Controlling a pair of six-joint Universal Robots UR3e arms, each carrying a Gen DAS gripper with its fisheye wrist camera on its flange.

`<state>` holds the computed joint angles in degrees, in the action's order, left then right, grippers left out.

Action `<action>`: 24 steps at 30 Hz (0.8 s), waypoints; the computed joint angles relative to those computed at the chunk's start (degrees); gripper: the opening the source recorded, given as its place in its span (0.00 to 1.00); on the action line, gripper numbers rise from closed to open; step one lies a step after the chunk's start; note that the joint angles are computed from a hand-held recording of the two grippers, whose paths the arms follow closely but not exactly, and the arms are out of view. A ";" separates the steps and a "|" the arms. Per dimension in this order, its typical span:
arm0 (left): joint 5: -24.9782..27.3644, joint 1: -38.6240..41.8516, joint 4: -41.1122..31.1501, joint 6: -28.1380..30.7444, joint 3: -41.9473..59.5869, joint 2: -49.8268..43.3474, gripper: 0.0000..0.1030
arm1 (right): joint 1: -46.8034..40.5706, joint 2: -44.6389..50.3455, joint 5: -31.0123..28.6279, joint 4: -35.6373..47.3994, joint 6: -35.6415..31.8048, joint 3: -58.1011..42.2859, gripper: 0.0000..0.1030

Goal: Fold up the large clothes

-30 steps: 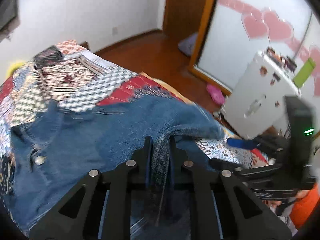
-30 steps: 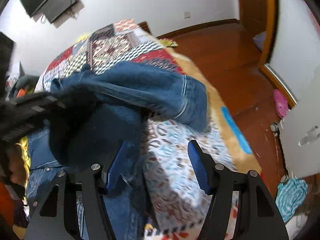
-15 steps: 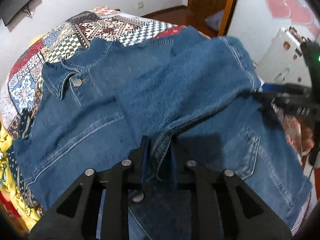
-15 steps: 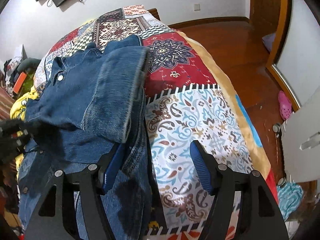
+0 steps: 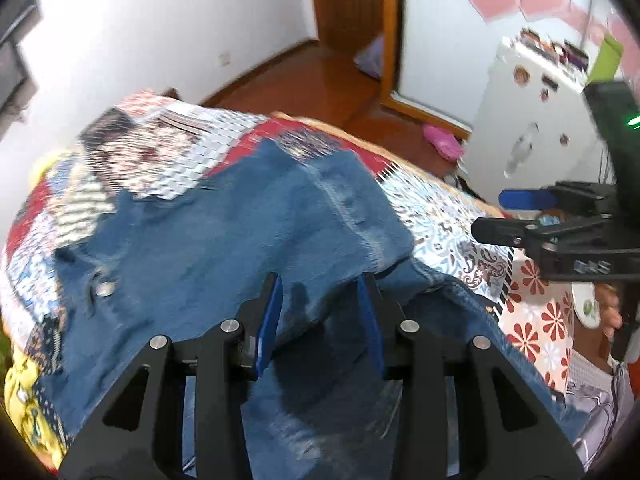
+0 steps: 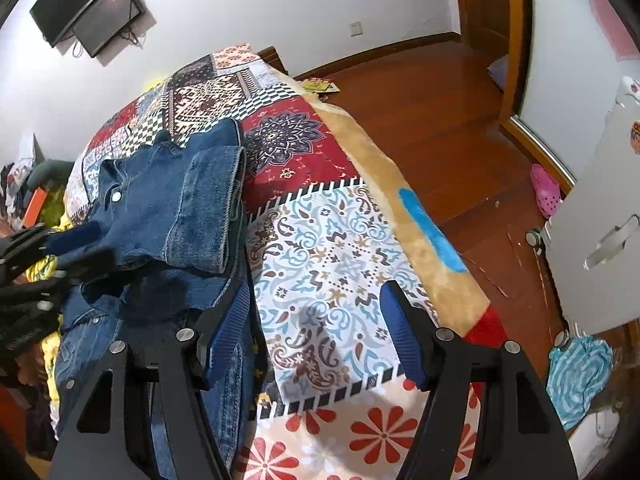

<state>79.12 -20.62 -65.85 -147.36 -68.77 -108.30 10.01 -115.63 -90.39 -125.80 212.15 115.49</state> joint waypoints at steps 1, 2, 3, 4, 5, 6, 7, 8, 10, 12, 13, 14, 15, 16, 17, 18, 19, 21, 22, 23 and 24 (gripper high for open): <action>0.83 -1.06 -0.73 -0.20 1.77 -2.31 0.37 | 0.01 -0.24 0.14 0.04 0.16 0.15 0.62; 1.92 -2.18 -0.72 -0.51 2.87 -4.29 0.37 | 0.28 0.17 0.04 -0.06 0.32 -0.17 0.62; 3.16 -3.05 0.23 -0.74 2.89 -5.48 0.38 | 0.73 0.57 -0.29 -0.04 0.56 -0.55 0.62; 4.55 -3.91 1.83 -0.99 2.89 -6.86 0.38 | 1.06 0.80 -0.50 -0.07 0.56 -0.68 0.62; 5.08 -4.23 2.75 -1.02 2.64 -7.29 0.38 | 1.09 0.78 -0.42 -0.06 0.37 -0.62 0.62; 5.21 -4.27 3.80 -0.85 2.19 -7.66 0.38 | 0.99 0.94 -0.20 -0.06 0.14 -0.68 0.62; 4.71 -4.00 4.26 -0.56 1.98 -7.91 0.38 | 0.93 1.28 0.03 -0.07 -0.07 -0.84 0.62; 3.96 -3.55 4.71 -0.47 1.81 -8.07 0.38 | 0.98 1.88 0.18 -0.14 -0.33 -1.17 0.62; 0.89 -2.12 5.17 -0.58 0.73 -7.04 0.28 | 1.64 3.61 -0.13 -0.25 -0.41 -2.34 0.62; -2.24 -0.34 4.90 -1.08 0.14 -5.45 0.23 | 2.19 5.00 -0.24 -0.51 -0.59 -3.32 0.62; -3.85 0.54 5.11 -1.72 -0.29 -4.39 0.22 | 2.63 5.84 -0.37 -0.70 -0.62 -3.95 0.62; -6.01 1.92 5.20 -2.20 -0.99 -2.78 0.20 | 2.97 6.43 -0.54 -0.87 -0.70 -4.32 0.62; -7.83 3.19 5.13 -2.60 -1.46 -1.35 0.03 | 3.36 7.41 -0.76 -1.04 -0.82 -5.03 0.62; -9.65 4.74 4.35 -2.62 -1.46 0.07 0.03 | 3.76 8.44 -0.98 -1.29 -0.88 -5.75 0.62; -10.97 6.39 4.06 -2.95 -1.43 1.50 0.03 | 4.09 8.86 -1.15 -1.49 -0.86 -5.97 0.62; -12.17 8.01 4.13 -3.20 -1.41 2.58 0.03 | 4.30 9.71 -1.16 -1.73 -0.96 -6.57 0.62; -13.88 10.39 3.87 -3.29 -1.79 4.33 0.03 | 4.51 10.98 -0.92 -2.15 -1.18 -7.52 0.62; -15.50 14.08 4.11 -3.48 -2.95 7.06 0.03 | 4.52 12.39 -0.19 -2.79 -1.76 -8.58 0.62; -16.45 16.25 4.40 -3.52 -3.69 8.41 0.03 | 4.86 13.79 -0.15 -2.92 -1.83 -9.83 0.62; -17.66 18.85 4.72 -3.39 -4.99 10.24 0.03 | 5.27 14.71 -0.32 -3.19 -1.79 -10.57 0.62; -18.56 21.30 5.07 -3.31 -6.30 11.97 0.03 | 5.59 15.71 -0.18 -3.64 -2.00 -11.32 0.62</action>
<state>60.56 0.68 -60.78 -150.66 -75.07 -96.34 15.59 -99.92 -90.57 -129.44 210.14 104.18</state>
